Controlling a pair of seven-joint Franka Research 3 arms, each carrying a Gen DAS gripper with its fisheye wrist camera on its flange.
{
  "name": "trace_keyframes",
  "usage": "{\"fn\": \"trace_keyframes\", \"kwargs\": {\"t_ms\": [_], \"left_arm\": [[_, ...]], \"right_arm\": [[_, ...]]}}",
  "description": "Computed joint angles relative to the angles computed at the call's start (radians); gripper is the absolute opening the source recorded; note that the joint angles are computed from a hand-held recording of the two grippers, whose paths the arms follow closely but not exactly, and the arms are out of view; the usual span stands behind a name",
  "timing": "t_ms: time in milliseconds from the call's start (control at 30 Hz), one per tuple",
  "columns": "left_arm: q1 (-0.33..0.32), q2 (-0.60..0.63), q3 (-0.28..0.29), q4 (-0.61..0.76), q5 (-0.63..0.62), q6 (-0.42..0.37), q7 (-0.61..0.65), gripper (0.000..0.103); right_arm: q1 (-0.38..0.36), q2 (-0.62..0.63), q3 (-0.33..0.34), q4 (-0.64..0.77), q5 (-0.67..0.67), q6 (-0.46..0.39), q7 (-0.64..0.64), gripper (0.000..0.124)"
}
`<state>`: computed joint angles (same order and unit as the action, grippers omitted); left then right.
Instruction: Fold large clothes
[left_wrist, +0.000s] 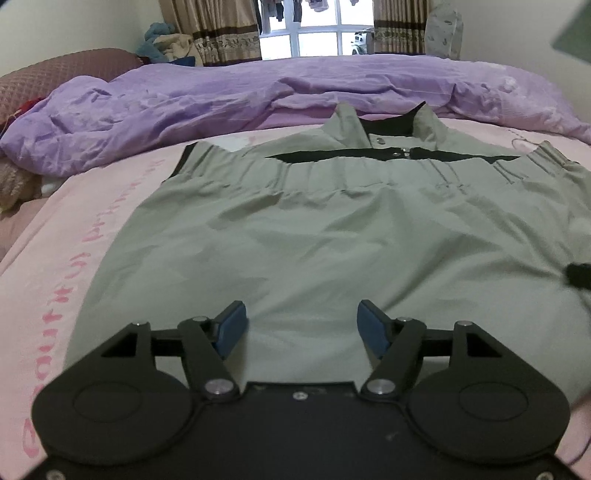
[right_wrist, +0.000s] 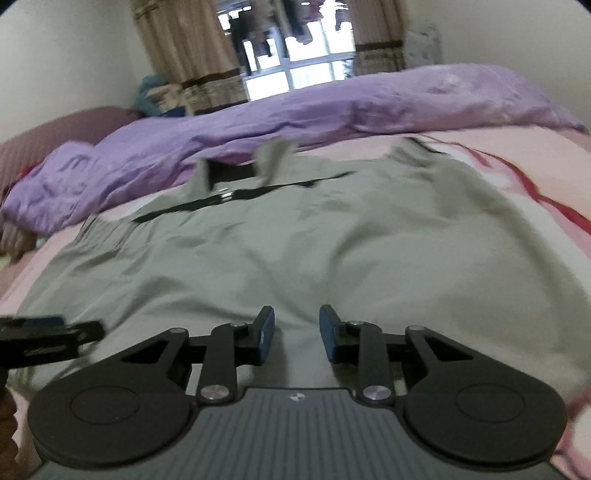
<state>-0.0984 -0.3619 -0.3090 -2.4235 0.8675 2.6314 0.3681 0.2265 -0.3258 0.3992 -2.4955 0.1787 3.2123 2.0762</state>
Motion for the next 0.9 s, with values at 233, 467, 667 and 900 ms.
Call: {"fn": "trace_keyframes", "kwargs": {"t_ms": [233, 467, 667, 900], "left_arm": [[-0.003, -0.036, 0.022, -0.025, -0.035, -0.048, 0.076, 0.071], [0.04, -0.172, 0.06, -0.155, -0.07, -0.032, 0.138, 0.074], [0.08, -0.175, 0.023, -0.094, -0.024, -0.058, 0.18, 0.071], [0.225, 0.041, -0.065, 0.102, 0.259, 0.24, -0.041, 0.071]], "right_arm": [[-0.206, -0.183, 0.074, -0.133, -0.063, -0.097, 0.081, 0.034], [-0.289, -0.316, 0.061, -0.262, -0.134, -0.177, 0.206, 0.068], [-0.41, -0.346, 0.197, -0.221, -0.162, -0.045, 0.288, 0.047], [-0.421, -0.021, 0.327, 0.06, -0.171, 0.183, 0.156, 0.049]]}}
